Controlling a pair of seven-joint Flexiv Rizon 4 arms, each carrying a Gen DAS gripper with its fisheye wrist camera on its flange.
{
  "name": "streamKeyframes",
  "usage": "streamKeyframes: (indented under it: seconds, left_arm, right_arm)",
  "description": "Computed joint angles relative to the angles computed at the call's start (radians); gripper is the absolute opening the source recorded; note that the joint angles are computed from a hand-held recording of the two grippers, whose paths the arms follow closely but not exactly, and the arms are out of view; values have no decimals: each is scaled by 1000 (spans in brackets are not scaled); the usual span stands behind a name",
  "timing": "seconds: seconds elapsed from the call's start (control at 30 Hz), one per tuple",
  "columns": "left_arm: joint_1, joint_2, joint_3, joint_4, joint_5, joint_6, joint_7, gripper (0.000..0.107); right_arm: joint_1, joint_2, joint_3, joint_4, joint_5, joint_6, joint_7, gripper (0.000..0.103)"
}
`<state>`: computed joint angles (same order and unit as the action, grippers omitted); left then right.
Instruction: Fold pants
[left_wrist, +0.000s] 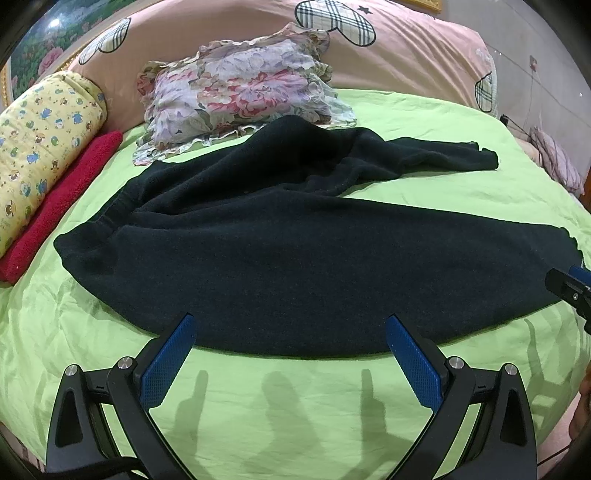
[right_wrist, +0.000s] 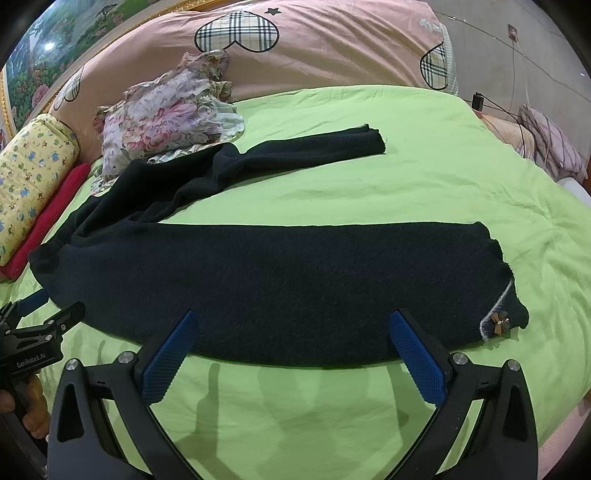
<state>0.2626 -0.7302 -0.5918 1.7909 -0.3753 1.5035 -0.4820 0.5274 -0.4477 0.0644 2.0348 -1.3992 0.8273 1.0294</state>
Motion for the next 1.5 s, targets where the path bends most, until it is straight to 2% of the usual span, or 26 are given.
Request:
streamKeyframes:
  seconds: [0.83, 1.3, 1.5]
  left_arm:
    - [29, 12, -40, 24, -26, -22, 33, 102]
    - [-10, 25, -4, -4, -87, -89, 67, 102]
    - [-73, 21, 45, -67, -130, -153, 93, 102]
  right_arm:
    - [-6, 18, 6, 7, 3, -9, -6, 103]
    - [-21, 29, 5, 14, -20, 4, 6, 103]
    - [-58, 46, -2, 31, -50, 46, 33, 103]
